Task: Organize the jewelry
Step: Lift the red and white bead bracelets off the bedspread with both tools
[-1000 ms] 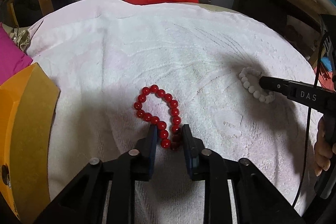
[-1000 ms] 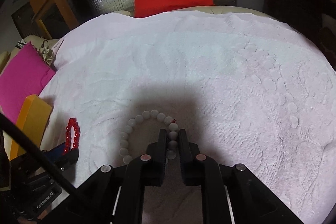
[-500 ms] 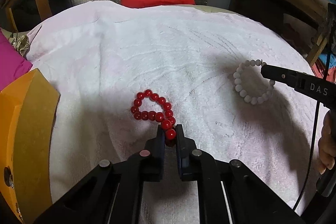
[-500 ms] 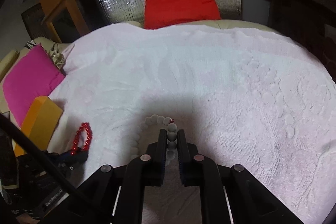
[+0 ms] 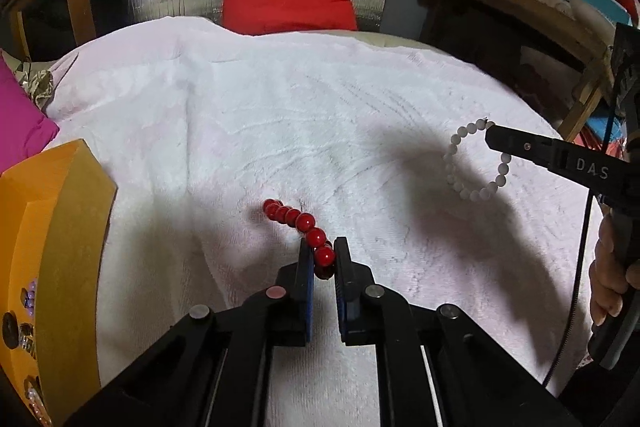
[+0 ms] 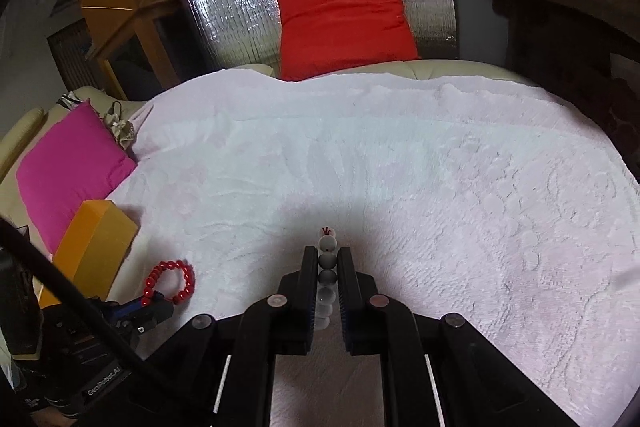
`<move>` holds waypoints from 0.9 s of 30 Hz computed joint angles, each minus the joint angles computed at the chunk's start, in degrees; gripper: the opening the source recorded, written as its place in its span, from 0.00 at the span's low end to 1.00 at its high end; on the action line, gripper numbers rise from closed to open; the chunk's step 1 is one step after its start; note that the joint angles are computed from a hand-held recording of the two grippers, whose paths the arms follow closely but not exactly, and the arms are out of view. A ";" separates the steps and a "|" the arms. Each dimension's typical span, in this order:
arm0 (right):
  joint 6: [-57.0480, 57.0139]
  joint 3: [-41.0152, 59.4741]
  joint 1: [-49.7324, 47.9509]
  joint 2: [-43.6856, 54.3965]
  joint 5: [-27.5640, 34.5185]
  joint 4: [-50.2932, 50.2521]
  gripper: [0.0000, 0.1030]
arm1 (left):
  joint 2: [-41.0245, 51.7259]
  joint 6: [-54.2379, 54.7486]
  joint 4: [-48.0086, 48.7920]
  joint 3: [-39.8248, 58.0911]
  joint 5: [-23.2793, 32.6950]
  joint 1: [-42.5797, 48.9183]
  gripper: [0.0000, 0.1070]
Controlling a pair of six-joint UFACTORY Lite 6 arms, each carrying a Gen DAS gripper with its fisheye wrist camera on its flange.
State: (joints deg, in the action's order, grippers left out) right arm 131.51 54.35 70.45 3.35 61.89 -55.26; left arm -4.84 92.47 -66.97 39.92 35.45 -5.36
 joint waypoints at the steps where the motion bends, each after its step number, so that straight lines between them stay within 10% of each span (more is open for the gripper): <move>1: -0.14 0.11 0.12 -0.04 0.11 0.05 0.10 | -0.43 0.04 0.12 -0.18 0.39 0.29 0.09; 27: -0.22 4.32 1.25 3.29 1.38 0.23 0.10 | -4.00 -0.91 4.34 -2.73 2.31 4.38 0.09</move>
State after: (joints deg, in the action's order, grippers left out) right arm 131.29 58.67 71.70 6.63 63.27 -55.03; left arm -8.84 91.57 -62.63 37.18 37.76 -0.98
